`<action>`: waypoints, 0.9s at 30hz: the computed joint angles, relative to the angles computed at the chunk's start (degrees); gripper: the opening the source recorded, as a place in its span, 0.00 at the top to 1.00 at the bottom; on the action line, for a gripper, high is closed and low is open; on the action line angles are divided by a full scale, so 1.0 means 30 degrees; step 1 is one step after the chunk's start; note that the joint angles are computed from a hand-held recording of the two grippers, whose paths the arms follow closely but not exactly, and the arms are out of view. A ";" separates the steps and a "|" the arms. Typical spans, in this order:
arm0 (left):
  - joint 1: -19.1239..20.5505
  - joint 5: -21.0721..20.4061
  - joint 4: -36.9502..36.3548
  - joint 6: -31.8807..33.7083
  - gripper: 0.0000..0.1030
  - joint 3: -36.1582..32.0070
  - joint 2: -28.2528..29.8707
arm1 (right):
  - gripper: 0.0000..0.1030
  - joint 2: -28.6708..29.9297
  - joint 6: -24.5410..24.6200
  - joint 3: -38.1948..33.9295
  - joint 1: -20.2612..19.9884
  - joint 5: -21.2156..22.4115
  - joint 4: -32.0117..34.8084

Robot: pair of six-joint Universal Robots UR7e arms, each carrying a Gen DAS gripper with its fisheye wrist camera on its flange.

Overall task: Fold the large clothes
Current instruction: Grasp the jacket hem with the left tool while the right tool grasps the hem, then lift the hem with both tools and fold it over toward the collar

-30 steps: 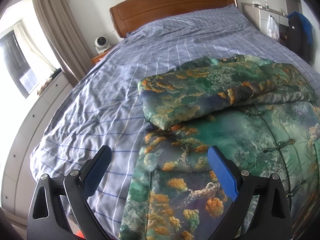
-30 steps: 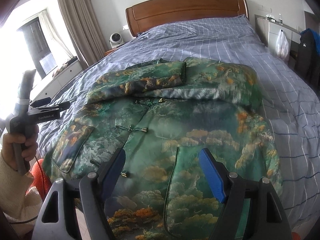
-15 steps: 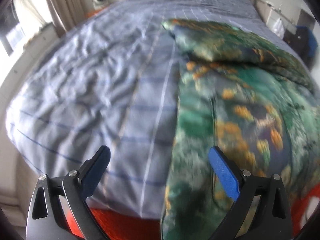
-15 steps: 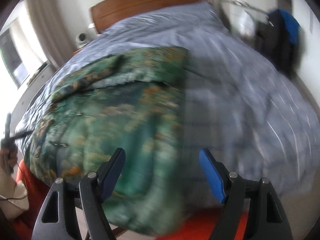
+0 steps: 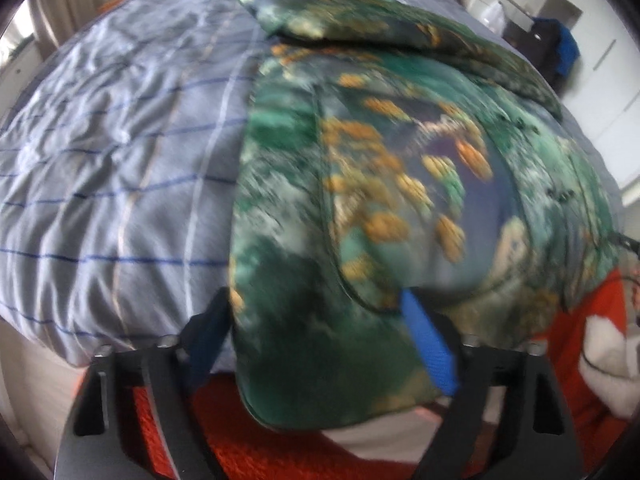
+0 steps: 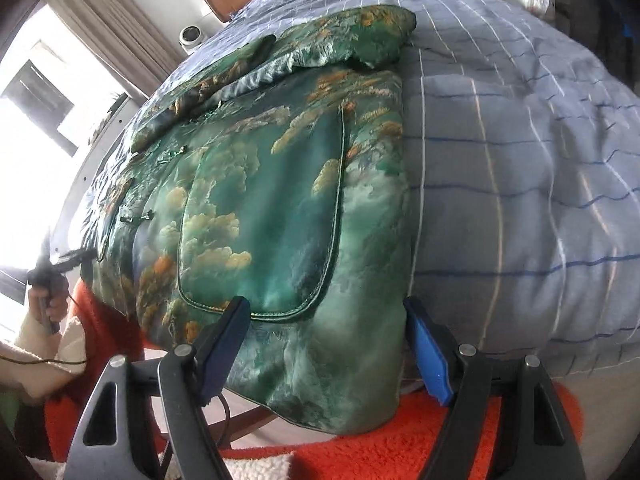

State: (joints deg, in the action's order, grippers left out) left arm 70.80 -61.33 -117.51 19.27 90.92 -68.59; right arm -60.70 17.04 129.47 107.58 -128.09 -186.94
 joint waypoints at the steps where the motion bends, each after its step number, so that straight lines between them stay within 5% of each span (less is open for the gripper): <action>1: -0.0060 0.0135 0.0080 0.0052 0.23 0.0091 -0.0072 | 0.26 -0.0060 0.0100 0.0060 -0.0131 0.0297 0.0010; 5: -0.0280 0.0891 0.0322 0.0229 0.29 0.0621 -0.0225 | 0.26 -0.0279 0.0417 0.0158 -0.0537 0.1221 0.0536; 6: -0.0350 0.1098 0.0359 0.0243 0.39 0.0721 -0.0236 | 0.28 -0.0230 0.0422 0.0048 -0.0578 0.1234 0.0773; 7: -0.0485 0.1552 0.0375 0.0263 0.61 0.0907 -0.0276 | 0.37 -0.0214 0.0428 -0.0051 -0.0607 0.1332 0.1076; 8: -0.0696 0.2134 0.0433 0.0242 0.72 0.1193 -0.0416 | 0.58 -0.0228 0.0296 -0.0208 -0.0602 0.1604 0.1561; 10: -0.0927 0.2219 0.0916 0.0102 0.86 0.1076 -0.0562 | 0.73 -0.0307 -0.0017 -0.0536 -0.0354 0.1645 0.2419; 15: -0.0876 -0.0468 0.3485 -0.1163 0.91 -0.1313 -0.0655 | 0.82 -0.1595 0.0361 -0.0858 0.0151 0.3151 0.3459; 21: -0.0642 -0.5022 0.3862 -0.2660 0.92 -0.5282 0.0495 | 0.84 -0.2850 0.0168 -0.1294 0.0017 0.6325 0.1593; 27: -0.1036 -0.6278 0.2713 -0.3444 0.92 -1.0898 0.4617 | 0.84 -0.2667 -0.0490 -0.3674 -0.0980 0.8237 -0.0725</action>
